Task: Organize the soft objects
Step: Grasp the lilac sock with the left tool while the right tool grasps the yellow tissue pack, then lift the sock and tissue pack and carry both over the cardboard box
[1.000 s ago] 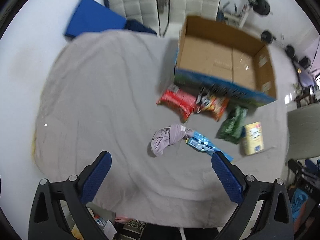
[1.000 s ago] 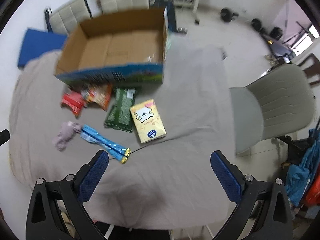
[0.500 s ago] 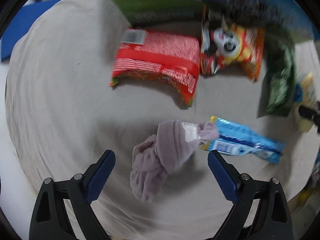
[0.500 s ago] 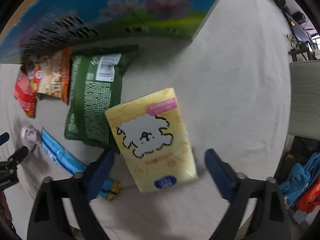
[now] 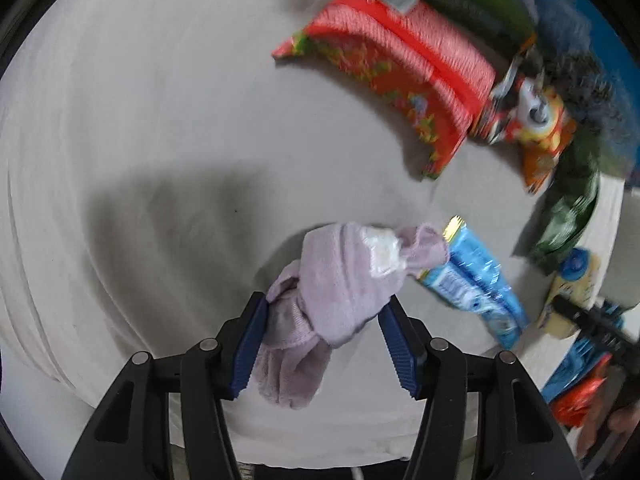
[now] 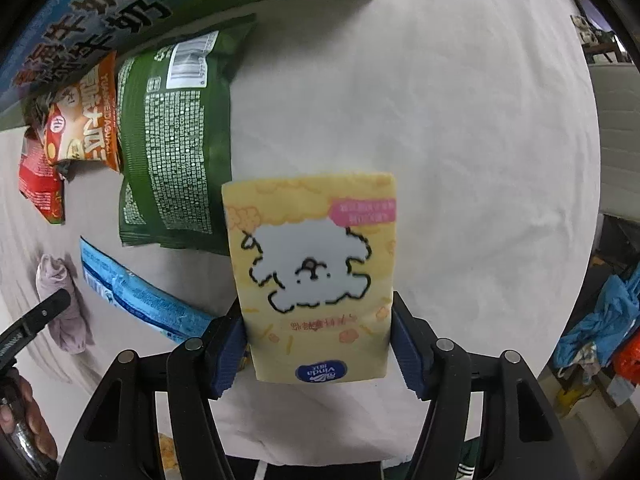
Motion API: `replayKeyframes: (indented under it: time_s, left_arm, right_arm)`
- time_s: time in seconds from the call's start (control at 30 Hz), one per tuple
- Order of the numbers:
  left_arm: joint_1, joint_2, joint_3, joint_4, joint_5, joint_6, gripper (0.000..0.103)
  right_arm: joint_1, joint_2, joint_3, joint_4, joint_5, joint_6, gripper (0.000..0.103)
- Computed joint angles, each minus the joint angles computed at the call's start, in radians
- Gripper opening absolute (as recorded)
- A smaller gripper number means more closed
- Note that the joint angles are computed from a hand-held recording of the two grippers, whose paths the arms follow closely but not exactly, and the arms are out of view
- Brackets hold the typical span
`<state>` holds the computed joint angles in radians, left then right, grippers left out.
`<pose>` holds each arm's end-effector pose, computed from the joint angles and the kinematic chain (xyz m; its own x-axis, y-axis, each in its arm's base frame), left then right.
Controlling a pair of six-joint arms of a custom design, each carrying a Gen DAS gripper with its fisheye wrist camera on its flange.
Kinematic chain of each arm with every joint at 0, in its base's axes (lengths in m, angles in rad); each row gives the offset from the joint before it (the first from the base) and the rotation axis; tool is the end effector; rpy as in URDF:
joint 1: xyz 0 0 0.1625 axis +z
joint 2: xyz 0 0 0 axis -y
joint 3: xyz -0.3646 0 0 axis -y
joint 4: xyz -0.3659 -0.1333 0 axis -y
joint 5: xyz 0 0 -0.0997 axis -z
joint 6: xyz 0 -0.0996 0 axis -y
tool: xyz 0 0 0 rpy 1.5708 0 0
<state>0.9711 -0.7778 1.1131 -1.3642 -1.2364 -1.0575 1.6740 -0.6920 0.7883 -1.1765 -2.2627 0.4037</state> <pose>-0.2254 -0.6238 0.1659 -0.7572 -0.2857 -0.5874 -0.3586 0.9334 0.0083 0.1412 -0.6858 0.2453 -0.7116 -0.0033 0.7026 0.2051 0.9554 0.2122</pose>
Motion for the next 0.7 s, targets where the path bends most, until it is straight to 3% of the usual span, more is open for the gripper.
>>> replayKeyframes:
  time_s: [0.2,0.23,0.33,0.53,0.7]
  left_arm:
    - [-0.019,0.05,-0.016,0.062,0.055,0.09,0.054]
    - [-0.019,0.054,-0.005,0.049,0.061,0.093,0.048]
    - [-0.041,0.045,-0.022,0.052,0.053,0.068,0.04]
    - [-0.118,-0.013,0.014,0.03,0.088,0.014,0.039]
    - [-0.193,-0.03,-0.021,0.022,0.085,-0.018,0.039]
  right_arm:
    - [-0.002,0.023,0.004,-0.021,-0.041,0.012,0.066]
    - [-0.003,0.015,0.027,-0.042,-0.045,0.009,0.066]
    - [0.002,-0.029,0.117,-0.114,-0.059,0.01,0.065]
    - [0.043,-0.122,0.249,-0.223,-0.043,0.019,0.065]
    - [0.101,-0.201,0.336,-0.301,0.002,0.017,0.065]
